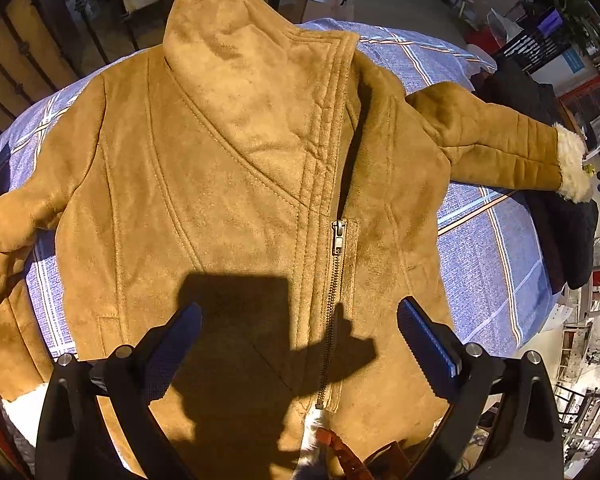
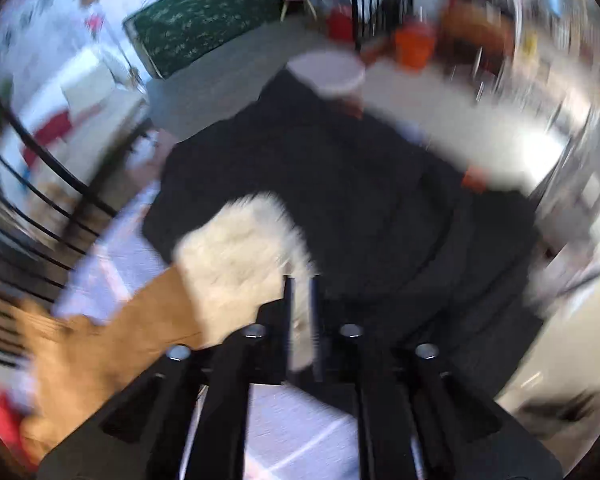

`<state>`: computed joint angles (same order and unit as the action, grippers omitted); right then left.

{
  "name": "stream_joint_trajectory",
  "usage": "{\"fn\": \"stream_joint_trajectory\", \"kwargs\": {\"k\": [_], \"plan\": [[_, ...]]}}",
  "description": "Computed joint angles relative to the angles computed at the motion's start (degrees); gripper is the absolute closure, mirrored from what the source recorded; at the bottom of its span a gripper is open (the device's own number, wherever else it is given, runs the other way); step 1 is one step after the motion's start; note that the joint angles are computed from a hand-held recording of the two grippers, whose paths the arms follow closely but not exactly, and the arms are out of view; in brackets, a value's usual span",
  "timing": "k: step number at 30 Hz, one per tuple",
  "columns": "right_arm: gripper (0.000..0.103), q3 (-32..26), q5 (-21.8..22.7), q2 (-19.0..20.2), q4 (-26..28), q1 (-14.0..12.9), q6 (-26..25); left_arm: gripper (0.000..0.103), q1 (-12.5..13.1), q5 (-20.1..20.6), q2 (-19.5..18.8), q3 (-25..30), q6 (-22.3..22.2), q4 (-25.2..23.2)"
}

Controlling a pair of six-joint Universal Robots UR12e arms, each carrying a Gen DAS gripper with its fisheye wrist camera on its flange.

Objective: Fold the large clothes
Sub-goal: 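Grasp the fleece cuff with the right gripper and carry it across the jacket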

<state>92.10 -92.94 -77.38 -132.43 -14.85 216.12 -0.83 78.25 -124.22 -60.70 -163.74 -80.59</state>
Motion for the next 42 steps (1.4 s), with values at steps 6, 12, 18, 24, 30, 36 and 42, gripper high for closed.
{"fn": "stream_joint_trajectory", "kwargs": {"k": [6,12,18,24,30,36,42], "plan": [[0.022,3.4,6.6,-0.3,-4.1,-0.1,8.4,0.007,-0.4,0.0,-0.4,0.8,0.3,-0.2],[0.026,4.4,7.2,1.2,-6.0,0.3,11.7,0.007,-0.8,0.3,0.1,0.3,1.8,-0.1],[0.087,3.2,8.5,2.3,-6.0,0.0,11.3,0.007,0.0,0.6,0.7,-0.8,-1.0,0.4],[0.091,2.3,4.9,1.3,-11.2,0.9,13.1,0.007,1.7,-0.4,1.7,-2.1,-4.8,1.5],[0.091,-5.5,3.3,3.8,-11.2,4.6,4.1,0.007,2.5,0.6,2.7,-3.5,-6.7,4.1],[0.091,-16.3,7.6,8.8,-11.9,11.4,-8.5,0.007,3.3,-0.3,3.7,-4.8,-7.5,5.2],[0.091,-29.2,15.5,16.4,-9.4,20.8,-28.0,0.007,4.4,-0.6,5.5,-7.4,-9.7,7.0]]}}
